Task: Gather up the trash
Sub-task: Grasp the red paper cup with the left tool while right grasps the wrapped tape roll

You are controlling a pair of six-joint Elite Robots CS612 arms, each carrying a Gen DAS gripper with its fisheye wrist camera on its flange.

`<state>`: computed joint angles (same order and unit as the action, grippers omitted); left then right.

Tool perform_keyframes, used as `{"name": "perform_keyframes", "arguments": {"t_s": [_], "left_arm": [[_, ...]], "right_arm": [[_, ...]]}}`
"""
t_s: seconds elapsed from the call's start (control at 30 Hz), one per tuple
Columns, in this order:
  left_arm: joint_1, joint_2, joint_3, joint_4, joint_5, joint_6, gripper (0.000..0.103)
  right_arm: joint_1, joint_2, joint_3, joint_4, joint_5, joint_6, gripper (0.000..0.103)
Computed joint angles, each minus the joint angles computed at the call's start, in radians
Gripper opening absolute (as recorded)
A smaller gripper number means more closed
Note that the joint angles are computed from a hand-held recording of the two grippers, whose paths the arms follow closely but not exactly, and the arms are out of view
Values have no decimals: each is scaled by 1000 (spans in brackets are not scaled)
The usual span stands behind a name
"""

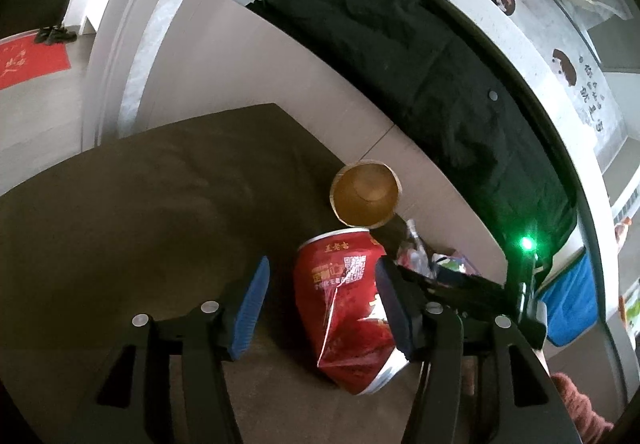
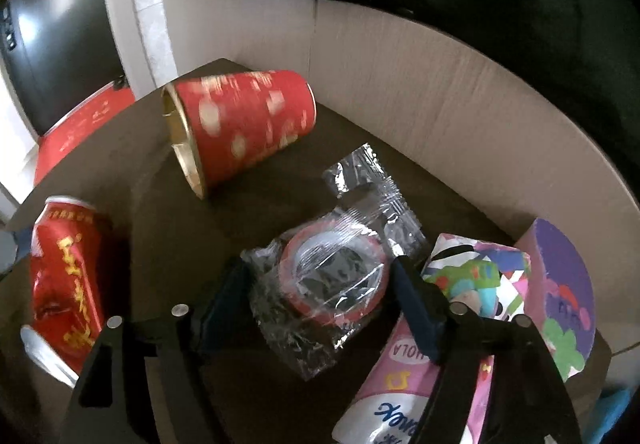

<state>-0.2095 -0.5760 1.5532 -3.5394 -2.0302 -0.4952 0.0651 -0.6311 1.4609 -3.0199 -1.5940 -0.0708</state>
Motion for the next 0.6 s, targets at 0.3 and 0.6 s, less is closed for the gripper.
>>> {"name": "perform_keyframes", "arguments": {"t_s": [0.3,0.6], "left_arm": [[3,4,-11,25,-12,-2,59],[-12,-1,-149,218,-8,171,64]], "right_arm": [[-25,-65,137,-167,123,14,57],[-62,-151,277,-342,119,5,57]]}}
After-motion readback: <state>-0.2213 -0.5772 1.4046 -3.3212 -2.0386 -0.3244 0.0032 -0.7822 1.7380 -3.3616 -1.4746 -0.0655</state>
